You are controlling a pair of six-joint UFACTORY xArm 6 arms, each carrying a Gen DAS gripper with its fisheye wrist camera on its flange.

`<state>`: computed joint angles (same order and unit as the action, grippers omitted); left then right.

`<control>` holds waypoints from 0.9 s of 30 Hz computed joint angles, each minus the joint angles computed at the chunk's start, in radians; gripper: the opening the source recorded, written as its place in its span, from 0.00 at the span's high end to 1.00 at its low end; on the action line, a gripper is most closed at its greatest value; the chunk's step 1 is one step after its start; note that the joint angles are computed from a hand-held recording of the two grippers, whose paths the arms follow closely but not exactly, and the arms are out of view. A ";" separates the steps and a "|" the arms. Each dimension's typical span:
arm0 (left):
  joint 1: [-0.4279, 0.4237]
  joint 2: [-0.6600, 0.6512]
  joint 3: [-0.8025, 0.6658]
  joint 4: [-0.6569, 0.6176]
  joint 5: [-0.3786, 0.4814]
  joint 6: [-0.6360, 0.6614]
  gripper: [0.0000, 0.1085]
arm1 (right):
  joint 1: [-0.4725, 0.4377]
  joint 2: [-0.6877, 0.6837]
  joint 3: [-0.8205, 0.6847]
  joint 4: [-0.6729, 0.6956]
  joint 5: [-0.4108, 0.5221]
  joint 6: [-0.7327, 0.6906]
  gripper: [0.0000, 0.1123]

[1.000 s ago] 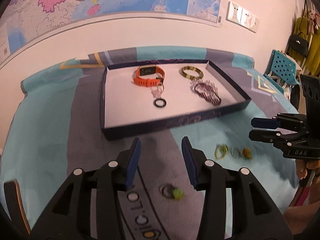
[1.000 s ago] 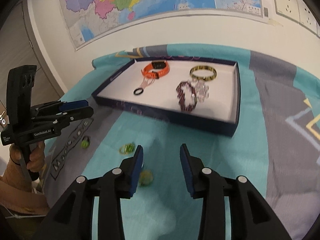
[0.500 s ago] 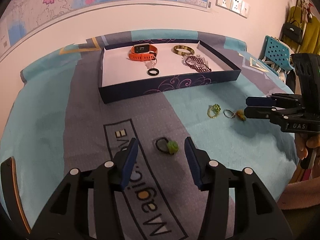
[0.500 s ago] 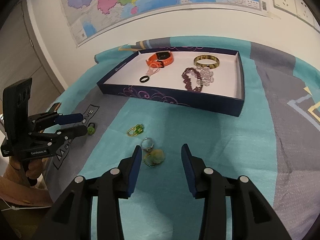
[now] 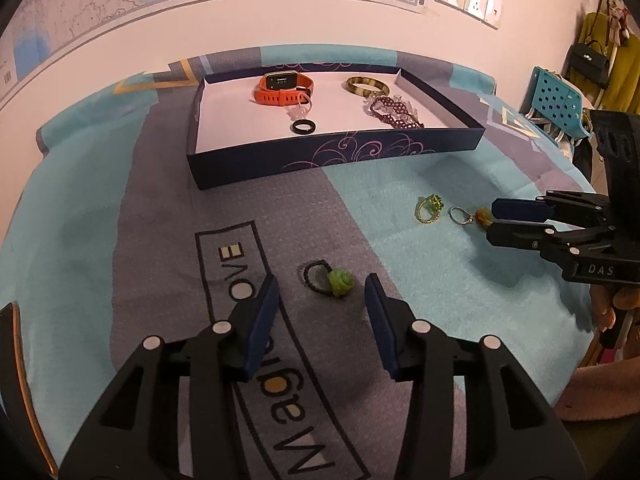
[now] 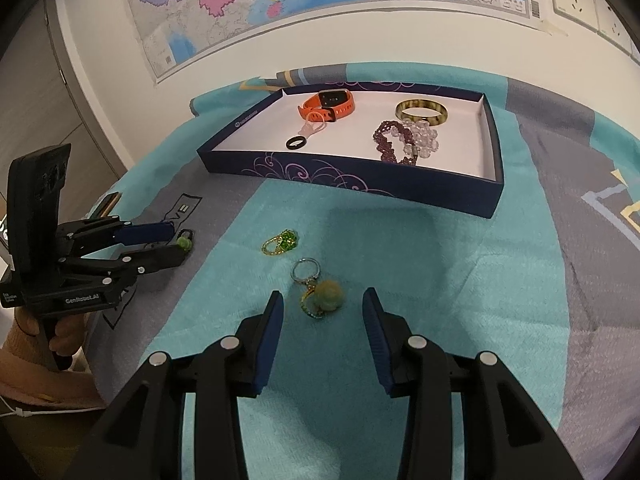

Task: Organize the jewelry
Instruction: 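Grasp the fuzzy-ball keychain with the right tool while the left tool grasps the green bead pendant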

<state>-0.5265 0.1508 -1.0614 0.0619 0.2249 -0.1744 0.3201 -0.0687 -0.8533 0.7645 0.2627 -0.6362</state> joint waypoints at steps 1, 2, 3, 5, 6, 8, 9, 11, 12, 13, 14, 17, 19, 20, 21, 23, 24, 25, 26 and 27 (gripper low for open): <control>0.000 0.005 -0.007 0.010 0.004 -0.009 0.60 | 0.003 0.003 -0.001 -0.008 -0.004 0.006 0.65; -0.002 0.008 -0.011 0.018 0.005 -0.018 0.60 | 0.007 0.005 0.001 -0.027 -0.016 0.021 0.65; -0.003 0.012 -0.016 0.023 0.007 -0.025 0.61 | 0.010 0.008 0.000 -0.040 -0.021 0.031 0.65; -0.005 0.018 -0.025 0.063 0.012 -0.065 0.62 | 0.016 0.011 0.001 -0.062 -0.033 0.049 0.65; -0.006 0.018 -0.024 0.061 0.012 -0.066 0.63 | 0.020 0.013 0.004 -0.085 -0.044 0.067 0.65; -0.006 0.020 -0.026 0.082 0.012 -0.085 0.66 | 0.025 0.016 0.012 -0.153 -0.068 0.114 0.66; -0.005 0.020 -0.027 0.104 0.014 -0.105 0.69 | 0.025 0.015 0.017 -0.196 -0.077 0.146 0.68; -0.003 0.021 -0.030 0.131 0.019 -0.132 0.72 | 0.024 0.016 0.026 -0.273 -0.095 0.203 0.73; -0.001 0.020 -0.031 0.150 0.023 -0.150 0.75 | 0.021 0.016 0.030 -0.308 -0.102 0.234 0.78; 0.000 0.021 -0.034 0.174 0.028 -0.173 0.77 | 0.017 0.016 0.031 -0.318 -0.103 0.243 0.80; 0.000 0.021 -0.034 0.175 0.029 -0.175 0.77 | 0.016 0.017 0.030 -0.318 -0.103 0.246 0.83; -0.001 0.020 -0.036 0.183 0.034 -0.185 0.77 | 0.014 0.016 0.029 -0.270 -0.100 0.211 0.86; -0.001 0.019 -0.035 0.170 0.031 -0.178 0.77 | 0.015 0.015 0.031 -0.265 -0.102 0.210 0.86; -0.001 0.019 -0.034 0.162 0.030 -0.175 0.77 | 0.014 0.014 0.031 -0.265 -0.102 0.210 0.86; -0.001 0.018 -0.032 0.148 0.026 -0.168 0.77 | 0.015 0.013 0.032 -0.269 -0.102 0.215 0.86; -0.001 0.016 -0.029 0.138 0.021 -0.164 0.77 | 0.016 0.010 0.029 -0.226 -0.096 0.189 0.86; -0.002 0.017 -0.028 0.124 0.017 -0.154 0.77 | 0.016 0.008 0.022 -0.166 -0.082 0.143 0.86; -0.003 0.015 -0.028 0.110 0.015 -0.143 0.77 | 0.016 0.005 0.022 -0.144 -0.081 0.128 0.86; -0.004 0.013 -0.027 0.107 0.012 -0.142 0.77 | 0.013 0.001 0.023 -0.139 -0.082 0.127 0.86; -0.005 0.011 -0.024 0.099 0.008 -0.135 0.77 | 0.012 -0.003 0.024 -0.135 -0.083 0.125 0.86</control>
<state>-0.5314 0.1614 -1.0854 0.1611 0.2327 -0.3092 0.3320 -0.0717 -0.8292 0.6292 0.1800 -0.5114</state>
